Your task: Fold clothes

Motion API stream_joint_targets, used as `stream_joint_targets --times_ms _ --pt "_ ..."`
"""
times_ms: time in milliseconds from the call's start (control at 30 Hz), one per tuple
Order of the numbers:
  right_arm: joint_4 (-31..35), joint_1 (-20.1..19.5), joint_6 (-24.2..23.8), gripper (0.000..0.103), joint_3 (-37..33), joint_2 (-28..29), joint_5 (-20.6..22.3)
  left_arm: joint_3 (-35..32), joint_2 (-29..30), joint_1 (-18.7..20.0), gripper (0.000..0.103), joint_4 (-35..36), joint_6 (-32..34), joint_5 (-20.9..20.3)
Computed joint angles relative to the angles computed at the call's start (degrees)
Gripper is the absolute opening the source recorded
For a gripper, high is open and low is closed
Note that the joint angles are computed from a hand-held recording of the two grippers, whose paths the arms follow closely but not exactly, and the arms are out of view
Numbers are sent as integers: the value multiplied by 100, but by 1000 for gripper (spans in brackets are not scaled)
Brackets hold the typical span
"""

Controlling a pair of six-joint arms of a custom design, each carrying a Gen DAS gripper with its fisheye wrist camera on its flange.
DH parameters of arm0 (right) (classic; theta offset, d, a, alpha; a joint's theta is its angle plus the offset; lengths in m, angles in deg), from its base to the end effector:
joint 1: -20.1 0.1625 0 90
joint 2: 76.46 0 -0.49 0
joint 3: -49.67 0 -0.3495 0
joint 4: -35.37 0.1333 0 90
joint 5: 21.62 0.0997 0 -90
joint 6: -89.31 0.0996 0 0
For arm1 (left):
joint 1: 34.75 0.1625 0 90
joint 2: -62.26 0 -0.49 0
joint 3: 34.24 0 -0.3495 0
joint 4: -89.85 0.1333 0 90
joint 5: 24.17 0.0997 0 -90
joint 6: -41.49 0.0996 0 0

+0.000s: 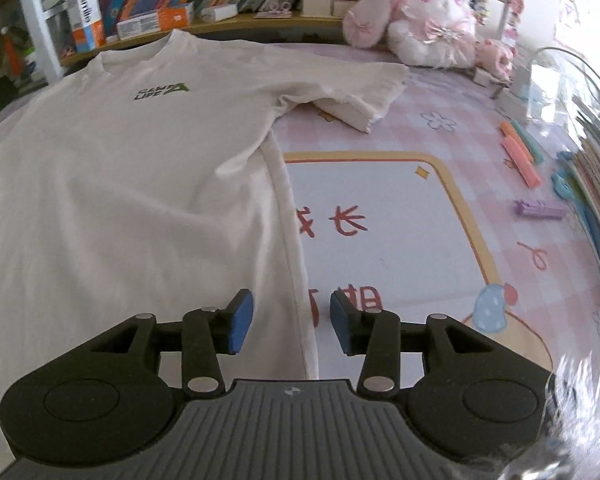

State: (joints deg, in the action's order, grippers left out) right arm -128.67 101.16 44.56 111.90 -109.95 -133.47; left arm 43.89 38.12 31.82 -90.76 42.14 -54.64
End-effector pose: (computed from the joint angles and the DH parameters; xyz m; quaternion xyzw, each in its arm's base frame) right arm -0.0372 -0.8556 0.2707 0.2091 -0.8847 0.2584 0.3268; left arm -0.1022 -0.7870 0.0991 0.0194 0.8385 -0.3604 0.4082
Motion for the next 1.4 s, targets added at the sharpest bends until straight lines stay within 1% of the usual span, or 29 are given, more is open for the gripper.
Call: stream_joint_targets --times_ms 67,167,233,300,333,367,400,433,467,500,567,633,800,1000,1167,1300,1333,1367,1400 --pt "-209 -3 -19 46 97 -25 -29 47 -29 4 48 9 -18 22" --pt "-105 -20 72 46 107 -45 -119 130 -87 33 48 -10 -116 -76" --pt "-61 -48 235 48 135 -77 -107 167 -116 50 48 -48 -169 -141" --pt "-25 -65 375 49 156 -108 -81 186 -127 58 43 -83 -149 -188" --pt "-25 -62 345 48 163 -110 -86 201 -136 63 37 -111 -122 -230" --pt "-27 -57 309 45 170 -111 -95 207 -144 69 33 -131 -93 -261" --pt "3 -57 294 42 172 -118 -80 203 -151 72 19 -112 -77 -261" --pt "33 -58 280 35 176 -128 -61 196 -156 73 6 -79 -65 -252" --pt "41 -59 276 26 193 -139 -42 188 -161 74 4 -45 -55 -243" --pt "79 -62 293 21 205 -154 -5 180 -166 75 3 -10 -44 -234" --pt "135 -58 325 9 227 -169 32 87 -106 59 3 46 189 -125" --pt "195 -42 388 6 244 -176 40 -2 -59 63 3 58 323 -55" --pt "325 -22 533 6 313 -212 112 -68 -69 112 3 35 191 -76" --pt "269 -54 492 5 411 -264 213 21 -120 106 3 44 183 -116" --pt "117 -44 361 5 426 -243 104 108 -182 103 3 60 137 -177" --pt "173 -29 413 5 378 -226 42 187 -226 103 8 -61 173 -239" --pt "192 -17 453 6 354 -218 -3 232 -235 87 9 -178 209 -256" --pt "162 -11 484 11 360 -222 -10 281 -242 64 10 -321 252 -272" --pt "122 -6 512 15 373 -229 -11 326 -248 39 17 -458 317 -291"
